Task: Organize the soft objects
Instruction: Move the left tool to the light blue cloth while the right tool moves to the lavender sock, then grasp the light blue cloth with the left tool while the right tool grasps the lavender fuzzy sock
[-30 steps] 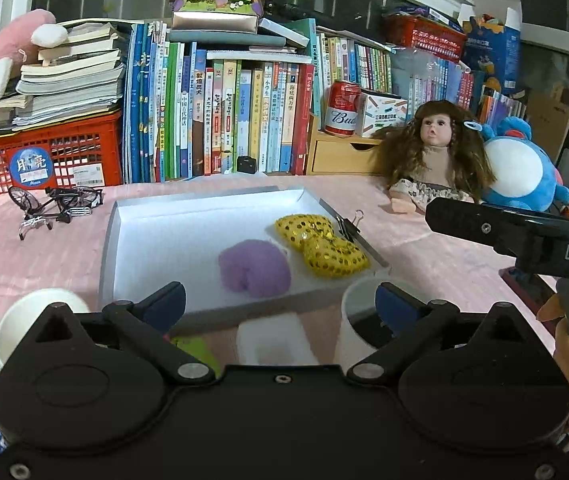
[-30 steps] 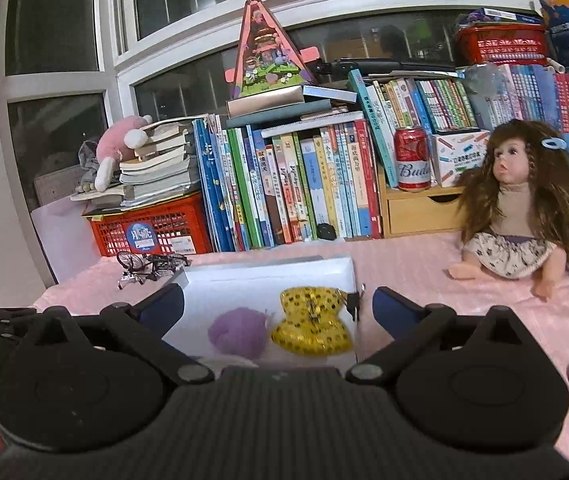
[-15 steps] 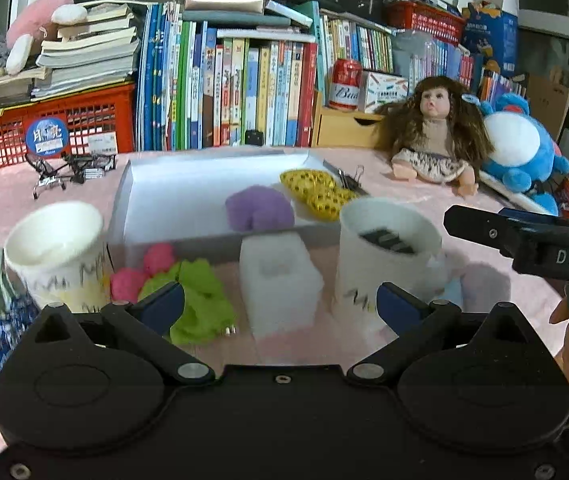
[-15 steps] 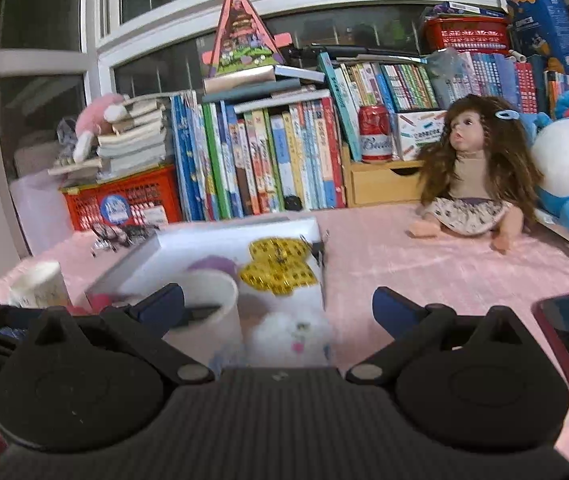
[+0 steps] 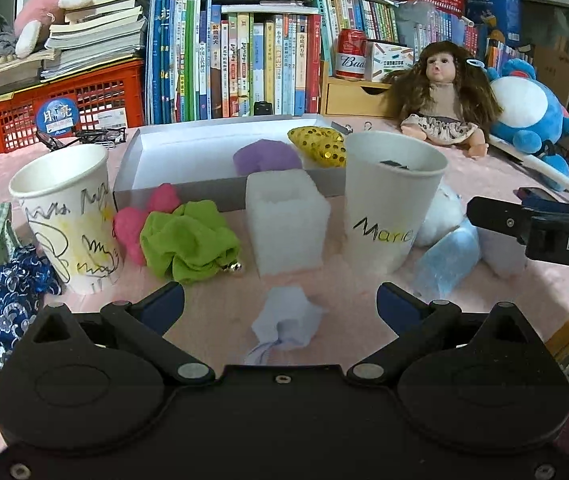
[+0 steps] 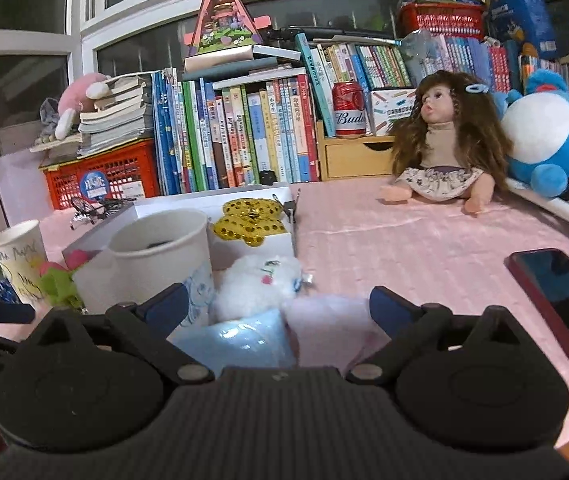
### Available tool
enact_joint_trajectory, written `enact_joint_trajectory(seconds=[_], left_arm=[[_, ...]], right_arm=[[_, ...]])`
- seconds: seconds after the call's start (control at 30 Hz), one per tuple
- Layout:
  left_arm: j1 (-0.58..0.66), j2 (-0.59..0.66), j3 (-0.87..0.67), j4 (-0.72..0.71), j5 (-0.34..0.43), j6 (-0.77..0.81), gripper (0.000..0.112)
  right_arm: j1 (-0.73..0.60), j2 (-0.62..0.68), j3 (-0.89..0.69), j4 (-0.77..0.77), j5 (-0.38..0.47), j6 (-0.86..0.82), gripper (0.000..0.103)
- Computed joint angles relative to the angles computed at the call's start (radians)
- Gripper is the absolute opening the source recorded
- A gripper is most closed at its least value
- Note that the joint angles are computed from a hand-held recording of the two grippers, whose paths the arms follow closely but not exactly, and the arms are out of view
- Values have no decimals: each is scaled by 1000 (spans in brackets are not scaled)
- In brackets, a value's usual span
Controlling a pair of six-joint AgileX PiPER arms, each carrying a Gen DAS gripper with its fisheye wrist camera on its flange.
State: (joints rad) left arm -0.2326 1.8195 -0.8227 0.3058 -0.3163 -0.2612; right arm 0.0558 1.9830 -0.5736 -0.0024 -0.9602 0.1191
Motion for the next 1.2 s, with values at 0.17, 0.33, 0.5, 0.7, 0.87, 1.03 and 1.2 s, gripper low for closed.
enact_joint_trajectory(seconds=[0.17,0.33,0.5,0.7,0.87,1.03,1.2], left_arm=[[-7,2,33,-95,-30,98,102],[-20,-1,98,-212,-129,177,96],[-14,1,125,-189,-187,100,80],[-20,13,113,-223,-174,133,60],[-19,20,103,-205,-159,120,55],[-33,26,97,-243,-154,154,55],[-28,30,91,-210,-144,130,49]], right_arm=[[19,23,36,88,-80,-34,88],[43,43,66,175,-152,-56,78],[72,57,64,239,-150,-115,76],[103,85,45,287,-127,-157,76],[117,93,27,322,-111,-176,75],[119,99,24,348,-110,-175,70],[102,99,30,327,-94,-141,61]])
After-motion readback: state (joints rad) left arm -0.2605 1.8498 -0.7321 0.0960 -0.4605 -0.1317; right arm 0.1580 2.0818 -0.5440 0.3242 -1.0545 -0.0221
